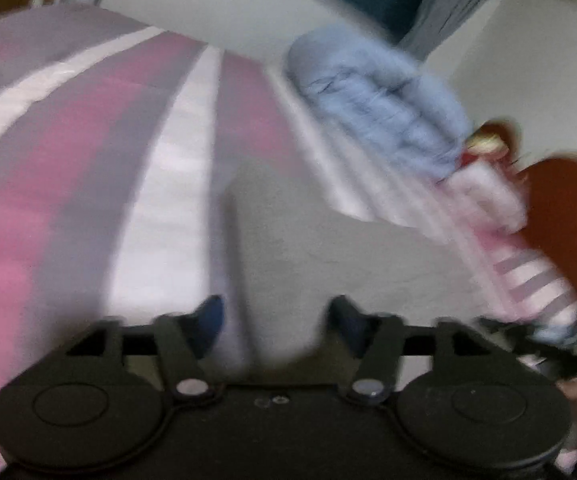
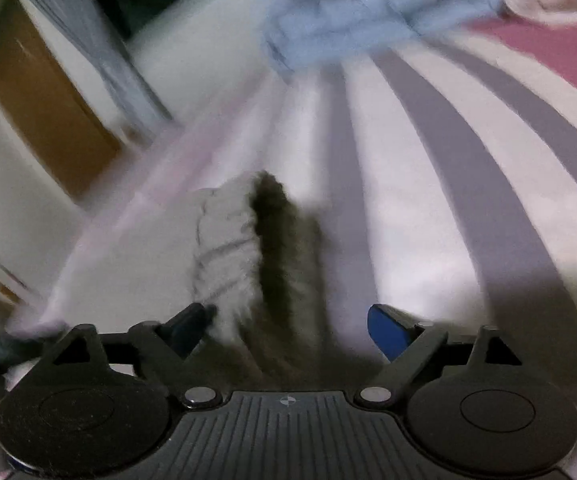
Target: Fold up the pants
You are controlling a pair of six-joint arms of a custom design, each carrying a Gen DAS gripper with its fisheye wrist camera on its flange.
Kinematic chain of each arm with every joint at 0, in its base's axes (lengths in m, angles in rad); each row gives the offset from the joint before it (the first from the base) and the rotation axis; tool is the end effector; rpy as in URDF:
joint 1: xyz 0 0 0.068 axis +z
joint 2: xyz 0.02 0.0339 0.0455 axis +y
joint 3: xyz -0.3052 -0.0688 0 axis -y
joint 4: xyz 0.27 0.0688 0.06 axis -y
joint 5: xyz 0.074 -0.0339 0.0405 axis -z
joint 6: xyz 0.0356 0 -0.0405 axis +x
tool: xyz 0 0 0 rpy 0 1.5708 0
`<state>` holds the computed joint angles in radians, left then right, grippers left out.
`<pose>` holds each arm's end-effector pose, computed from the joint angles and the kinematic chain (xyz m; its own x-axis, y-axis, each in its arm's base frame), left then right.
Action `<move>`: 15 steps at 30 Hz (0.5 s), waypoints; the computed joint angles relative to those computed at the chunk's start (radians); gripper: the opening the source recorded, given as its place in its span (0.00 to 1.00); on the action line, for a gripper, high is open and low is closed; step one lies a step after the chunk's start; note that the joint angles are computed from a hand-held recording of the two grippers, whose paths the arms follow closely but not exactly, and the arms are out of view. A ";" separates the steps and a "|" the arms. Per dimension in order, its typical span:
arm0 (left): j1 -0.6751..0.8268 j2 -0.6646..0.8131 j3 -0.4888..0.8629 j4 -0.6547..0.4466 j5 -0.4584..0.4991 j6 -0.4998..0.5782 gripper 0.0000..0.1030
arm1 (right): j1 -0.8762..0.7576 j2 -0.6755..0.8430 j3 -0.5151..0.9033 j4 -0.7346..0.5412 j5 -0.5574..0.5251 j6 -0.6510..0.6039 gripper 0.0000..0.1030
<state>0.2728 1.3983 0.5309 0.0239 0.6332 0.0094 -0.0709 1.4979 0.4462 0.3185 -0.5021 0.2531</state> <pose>0.2525 0.0488 0.1704 -0.7178 -0.1930 -0.6690 0.1684 0.8842 -0.4357 0.2625 -0.0015 0.1428 -0.7201 0.2712 -0.6387 -0.1181 0.8592 0.4979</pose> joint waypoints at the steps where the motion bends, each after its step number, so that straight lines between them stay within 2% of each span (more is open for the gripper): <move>1: 0.001 -0.009 -0.010 0.010 -0.011 0.006 0.66 | -0.018 0.015 -0.011 0.042 -0.032 0.016 0.86; 3: 0.007 -0.049 -0.036 0.026 -0.008 0.000 0.66 | -0.042 -0.013 -0.031 0.035 -0.063 0.016 0.86; 6: 0.066 -0.168 -0.105 0.039 0.015 0.016 0.68 | -0.096 -0.110 -0.120 0.148 -0.126 0.041 0.89; 8: 0.103 -0.281 -0.153 0.014 0.008 0.032 0.83 | -0.150 -0.176 -0.181 0.159 -0.174 0.025 0.91; 9: 0.121 -0.347 -0.180 -0.002 0.007 0.031 0.86 | -0.170 -0.224 -0.212 0.147 -0.180 0.005 0.93; 13: 0.181 -0.642 -0.260 -0.174 -0.012 0.047 0.93 | -0.225 -0.434 -0.316 0.064 -0.205 -0.056 0.95; 15: 0.222 -0.791 -0.276 -0.318 -0.018 0.098 0.94 | -0.265 -0.593 -0.362 -0.054 -0.239 -0.085 0.97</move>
<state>0.4948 0.6072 0.2545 -0.2943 0.6147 0.1077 -0.3354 0.9054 0.0845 0.2648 -0.7408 0.1683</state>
